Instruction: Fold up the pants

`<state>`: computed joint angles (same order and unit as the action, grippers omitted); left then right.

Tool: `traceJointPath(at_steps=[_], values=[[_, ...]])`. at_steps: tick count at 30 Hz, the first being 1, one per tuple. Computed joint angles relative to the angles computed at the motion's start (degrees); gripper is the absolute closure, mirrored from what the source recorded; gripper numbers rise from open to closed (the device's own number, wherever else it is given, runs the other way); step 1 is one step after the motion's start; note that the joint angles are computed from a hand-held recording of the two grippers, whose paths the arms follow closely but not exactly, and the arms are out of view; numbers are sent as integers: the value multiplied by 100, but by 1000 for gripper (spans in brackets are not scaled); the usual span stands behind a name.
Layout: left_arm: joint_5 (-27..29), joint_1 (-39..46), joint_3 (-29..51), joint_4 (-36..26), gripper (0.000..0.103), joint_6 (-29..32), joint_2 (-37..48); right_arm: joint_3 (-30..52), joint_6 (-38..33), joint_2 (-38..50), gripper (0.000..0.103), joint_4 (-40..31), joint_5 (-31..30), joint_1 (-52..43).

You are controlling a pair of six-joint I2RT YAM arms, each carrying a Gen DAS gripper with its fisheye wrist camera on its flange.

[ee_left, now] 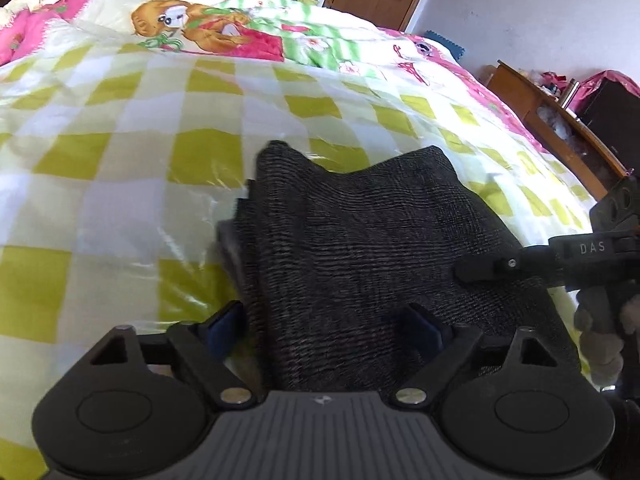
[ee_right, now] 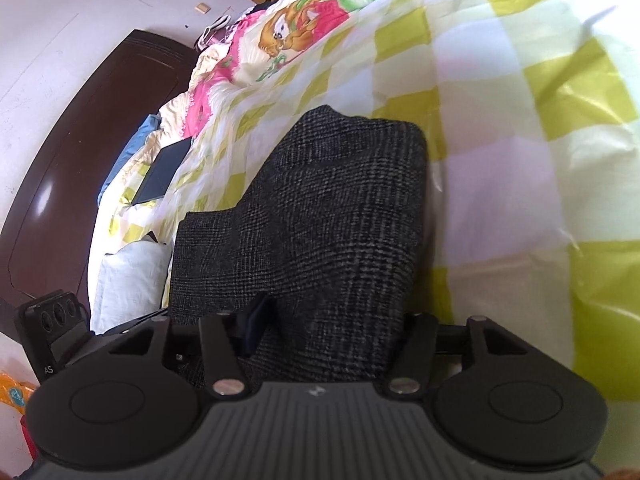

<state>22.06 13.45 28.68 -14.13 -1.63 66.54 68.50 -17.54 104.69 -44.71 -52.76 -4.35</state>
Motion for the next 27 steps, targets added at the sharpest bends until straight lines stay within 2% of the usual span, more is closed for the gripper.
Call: traceJointPath(at_steps=[2, 6, 9, 15, 27], values=[[-444, -374, -28, 139, 0, -164, -21, -247, 76, -246, 49, 250, 148, 36], [-827, -718, -107, 56, 10, -330, -420, -197, 5, -382, 69, -32, 16, -139], [-966, -852, -37, -127, 18, -442, -640, -152, -126, -554, 73, -266, 53, -240], [-1128, -1232, 85, -327, 28, -707, -831, -58, -416, -730, 76, -686, -75, -611], [-1762, -2556, 500, -226, 31, -1329, -521, 362, -1119, -782, 77, -1512, -202, -1579]])
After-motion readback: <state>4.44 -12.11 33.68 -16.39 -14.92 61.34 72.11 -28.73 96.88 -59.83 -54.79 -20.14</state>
